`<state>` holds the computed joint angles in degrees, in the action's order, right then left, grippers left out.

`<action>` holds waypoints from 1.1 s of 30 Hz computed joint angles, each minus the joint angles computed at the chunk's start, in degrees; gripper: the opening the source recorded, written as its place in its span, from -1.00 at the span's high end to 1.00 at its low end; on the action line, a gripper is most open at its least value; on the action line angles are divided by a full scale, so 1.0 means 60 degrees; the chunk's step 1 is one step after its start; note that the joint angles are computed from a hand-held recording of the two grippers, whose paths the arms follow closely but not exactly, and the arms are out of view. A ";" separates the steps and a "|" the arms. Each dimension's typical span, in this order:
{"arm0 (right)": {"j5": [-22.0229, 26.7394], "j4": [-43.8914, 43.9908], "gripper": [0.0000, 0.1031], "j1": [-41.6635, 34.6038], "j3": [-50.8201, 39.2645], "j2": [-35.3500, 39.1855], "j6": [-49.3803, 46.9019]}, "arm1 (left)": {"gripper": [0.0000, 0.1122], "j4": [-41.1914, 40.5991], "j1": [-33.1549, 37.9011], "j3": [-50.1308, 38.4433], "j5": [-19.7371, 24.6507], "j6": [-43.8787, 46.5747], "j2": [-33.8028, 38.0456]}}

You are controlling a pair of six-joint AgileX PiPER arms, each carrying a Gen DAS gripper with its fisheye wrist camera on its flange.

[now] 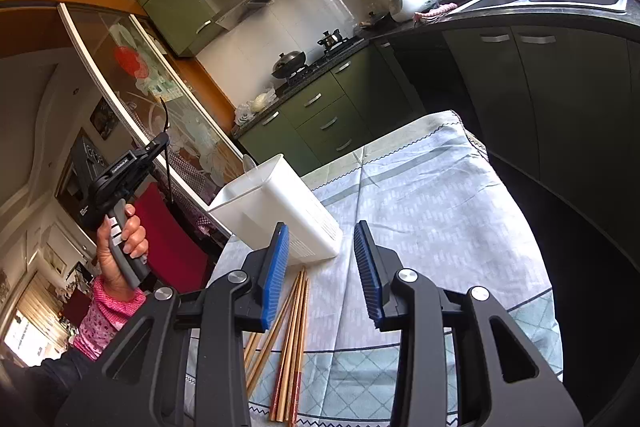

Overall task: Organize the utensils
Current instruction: 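Lower the black fork into the white holder and open the left gripper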

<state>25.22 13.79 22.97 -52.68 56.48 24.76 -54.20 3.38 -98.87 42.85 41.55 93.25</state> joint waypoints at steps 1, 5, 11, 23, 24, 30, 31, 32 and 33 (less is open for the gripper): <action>-0.0013 0.0596 0.32 -0.0247 0.0187 -0.0185 -0.0570 | 0.84 0.0096 -0.0352 0.0379 -0.0692 0.0048 -0.0169; 0.0293 0.3179 0.29 -0.1499 0.0834 -0.0839 -0.3132 | 0.84 0.0936 -0.1523 0.1655 -0.2787 -0.0327 -0.0539; 0.1193 0.6062 0.29 -0.3264 0.1390 -0.1266 -0.5989 | 0.84 0.2801 -0.2443 0.2676 -0.4618 -0.1469 -0.0704; 0.1860 0.7093 0.29 -0.4285 0.1753 -0.1616 -0.7028 | 0.84 0.4509 -0.2772 0.3373 -0.5116 -0.2924 -0.0693; 0.1905 0.7145 0.29 -0.4333 0.1750 -0.1613 -0.7094 | 0.83 0.4540 -0.2786 0.3518 -0.5135 -0.2909 -0.0775; 0.1726 0.7039 0.29 -0.3938 0.1671 -0.1399 -0.7038 | 0.83 0.5500 -0.2848 0.3938 -0.5073 -0.3654 -0.1079; 0.1685 0.6976 0.29 -0.3772 0.1612 -0.1314 -0.6984 | 0.83 0.5944 -0.2879 0.3946 -0.4989 -0.4032 -0.1092; 0.1654 0.6839 0.29 -0.3560 0.1519 -0.1214 -0.6876 | 0.83 0.6392 -0.2908 0.3961 -0.4914 -0.4443 -0.1115; 0.1516 0.6522 0.29 -0.3234 0.1406 -0.1110 -0.6606 | 0.83 0.6477 -0.2925 0.3995 -0.4845 -0.4521 -0.1137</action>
<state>34.32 52.92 3.57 -44.24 49.82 -14.87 -15.34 -14.17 -74.89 13.78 14.43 86.43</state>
